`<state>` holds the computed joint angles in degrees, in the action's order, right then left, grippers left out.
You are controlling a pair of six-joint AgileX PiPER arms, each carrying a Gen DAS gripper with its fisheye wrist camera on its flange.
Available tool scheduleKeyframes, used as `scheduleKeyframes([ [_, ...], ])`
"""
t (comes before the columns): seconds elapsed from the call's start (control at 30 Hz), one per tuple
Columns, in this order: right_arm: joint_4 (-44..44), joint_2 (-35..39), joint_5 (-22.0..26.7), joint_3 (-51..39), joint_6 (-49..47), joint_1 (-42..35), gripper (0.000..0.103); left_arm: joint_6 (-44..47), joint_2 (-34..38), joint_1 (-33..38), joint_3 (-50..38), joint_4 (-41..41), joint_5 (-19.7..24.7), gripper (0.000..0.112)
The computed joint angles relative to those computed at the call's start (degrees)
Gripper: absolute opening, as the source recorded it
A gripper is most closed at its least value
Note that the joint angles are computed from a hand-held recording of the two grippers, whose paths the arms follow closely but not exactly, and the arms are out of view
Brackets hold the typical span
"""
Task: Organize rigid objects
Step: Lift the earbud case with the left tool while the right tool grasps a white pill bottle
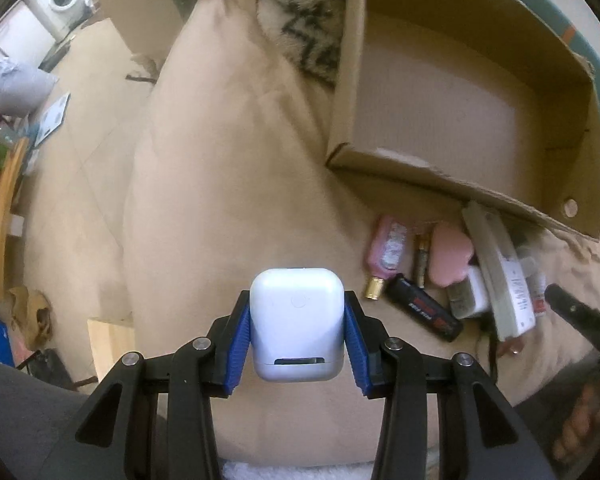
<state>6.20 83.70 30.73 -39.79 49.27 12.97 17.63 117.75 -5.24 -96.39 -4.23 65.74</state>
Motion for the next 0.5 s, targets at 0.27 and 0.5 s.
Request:
scheduleKeyframes([
  [0.27, -7.7, 6.7, 3.6, -4.3, 6.1, 4.4, 0.030, 1.0, 0.7, -0.4, -0.5, 0.3, -1.7, 0.039],
  [0.5, -16.5, 1.8, 6.5, -4.1, 17.7, 9.0, 0.028, -0.1, -2.6, -1.6, 5.2, 2.9, -6.6, 0.039],
])
